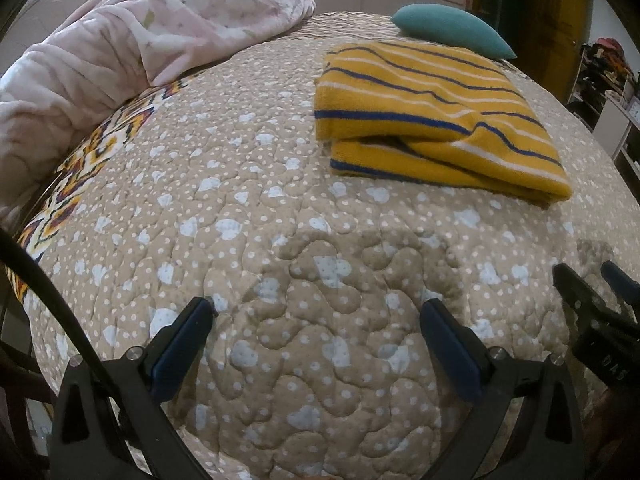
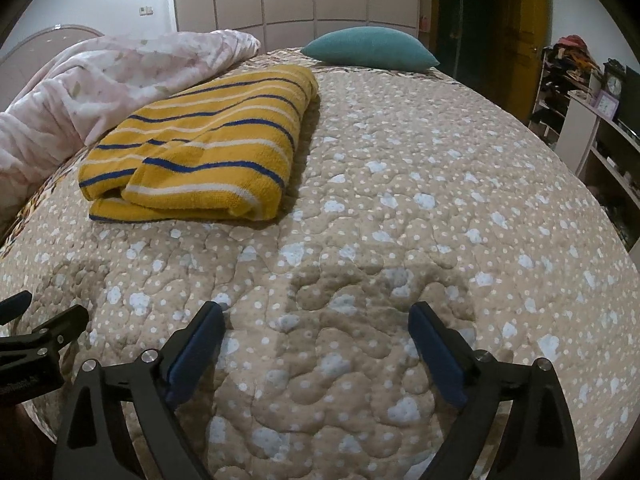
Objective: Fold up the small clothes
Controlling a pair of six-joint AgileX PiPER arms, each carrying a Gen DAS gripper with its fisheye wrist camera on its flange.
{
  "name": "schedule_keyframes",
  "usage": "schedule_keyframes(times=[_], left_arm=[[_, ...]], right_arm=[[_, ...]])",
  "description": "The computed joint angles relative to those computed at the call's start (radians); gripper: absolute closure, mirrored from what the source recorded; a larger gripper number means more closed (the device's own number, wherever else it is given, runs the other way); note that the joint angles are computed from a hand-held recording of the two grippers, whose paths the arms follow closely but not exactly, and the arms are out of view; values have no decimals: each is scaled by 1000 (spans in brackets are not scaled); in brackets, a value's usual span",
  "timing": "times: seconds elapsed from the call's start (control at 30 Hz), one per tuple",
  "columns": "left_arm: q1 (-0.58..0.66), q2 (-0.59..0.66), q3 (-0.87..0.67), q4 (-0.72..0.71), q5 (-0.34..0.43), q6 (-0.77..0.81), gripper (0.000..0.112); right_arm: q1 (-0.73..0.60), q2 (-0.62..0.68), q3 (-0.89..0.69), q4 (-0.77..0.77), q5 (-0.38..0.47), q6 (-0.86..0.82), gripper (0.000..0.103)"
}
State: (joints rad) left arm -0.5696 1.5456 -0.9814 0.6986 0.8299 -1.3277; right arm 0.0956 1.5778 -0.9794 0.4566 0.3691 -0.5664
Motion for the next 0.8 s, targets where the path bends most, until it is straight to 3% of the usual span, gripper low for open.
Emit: schedule_keyframes(times=[0.2,0.8], left_arm=[[6,-3,3,-3,-5,10,9],[4,-1,0,-1,0,4,9]], right_arm=[[21,-16,47,-13,-81,25,5],[23,-25,73,33,-114,-18,3]])
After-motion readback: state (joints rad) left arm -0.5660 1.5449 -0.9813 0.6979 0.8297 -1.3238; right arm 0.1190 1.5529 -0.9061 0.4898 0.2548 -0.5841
